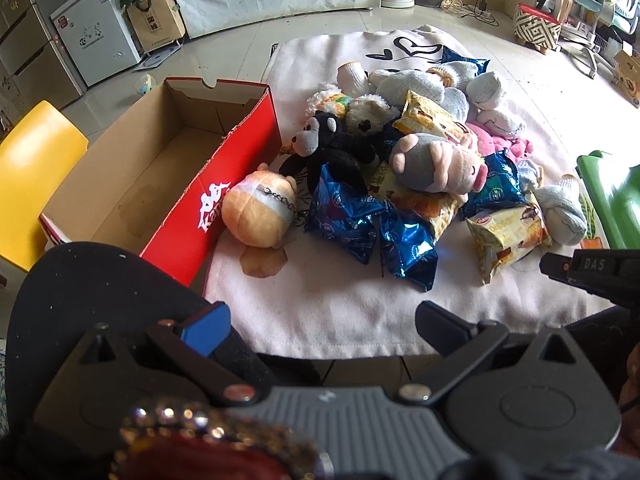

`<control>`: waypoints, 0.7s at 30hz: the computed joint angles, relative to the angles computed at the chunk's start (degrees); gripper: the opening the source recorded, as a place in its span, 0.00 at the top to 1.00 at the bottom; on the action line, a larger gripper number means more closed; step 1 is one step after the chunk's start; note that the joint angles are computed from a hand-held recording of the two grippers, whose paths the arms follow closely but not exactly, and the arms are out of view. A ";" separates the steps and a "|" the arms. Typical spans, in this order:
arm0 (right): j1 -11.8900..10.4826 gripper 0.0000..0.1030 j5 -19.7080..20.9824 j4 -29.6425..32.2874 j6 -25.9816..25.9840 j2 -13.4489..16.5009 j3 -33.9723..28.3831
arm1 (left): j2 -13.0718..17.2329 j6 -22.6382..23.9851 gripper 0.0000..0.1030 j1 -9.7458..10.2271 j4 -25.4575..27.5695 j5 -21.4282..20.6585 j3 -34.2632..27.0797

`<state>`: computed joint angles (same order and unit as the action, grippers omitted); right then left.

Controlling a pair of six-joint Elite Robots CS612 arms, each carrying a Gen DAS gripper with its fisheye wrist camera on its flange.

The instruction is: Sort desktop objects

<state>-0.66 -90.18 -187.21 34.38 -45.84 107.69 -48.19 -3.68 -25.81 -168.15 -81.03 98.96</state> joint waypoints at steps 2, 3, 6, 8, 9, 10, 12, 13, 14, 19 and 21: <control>0.02 0.96 -0.25 0.11 -0.03 -0.02 -0.06 | 0.05 0.08 0.01 -0.13 -0.14 0.57 0.02; 0.00 0.96 0.00 0.02 -0.28 -0.02 -0.05 | 0.07 0.00 0.01 -0.12 -0.14 0.66 0.01; 0.15 0.96 -0.14 -0.30 -1.24 0.01 -0.09 | 0.12 -0.25 0.03 -0.04 -0.45 0.74 0.01; 0.13 0.96 -0.23 0.01 -1.02 0.03 -0.18 | 0.09 -0.15 0.06 -0.05 -0.51 0.74 0.07; 0.05 0.96 -0.06 0.23 -0.77 0.02 -0.19 | 0.09 -0.10 0.06 -0.05 -0.55 0.72 0.08; 0.01 0.96 -0.05 0.37 -0.65 0.02 -0.18 | 0.12 -0.07 0.07 -0.05 -0.66 0.78 0.08; -0.01 0.96 -0.04 0.22 -0.65 0.05 -0.14 | 0.11 -0.12 0.07 -0.04 -0.71 0.76 0.09; -0.04 0.96 0.12 -0.23 -0.51 0.14 -0.10 | 0.09 -0.20 0.07 -0.03 -0.75 0.64 0.11; -0.10 0.95 0.32 -1.09 -0.22 0.32 -0.04 | 0.07 -0.20 0.07 -0.01 -0.71 0.51 0.10; 0.08 0.24 -2.11 -0.27 3.28 0.22 -0.19 | 0.05 -0.58 0.00 0.00 0.13 0.25 -0.18; -0.34 0.23 -0.83 -2.11 4.79 0.41 0.22 | 0.05 -0.67 0.00 0.02 0.96 0.12 -0.36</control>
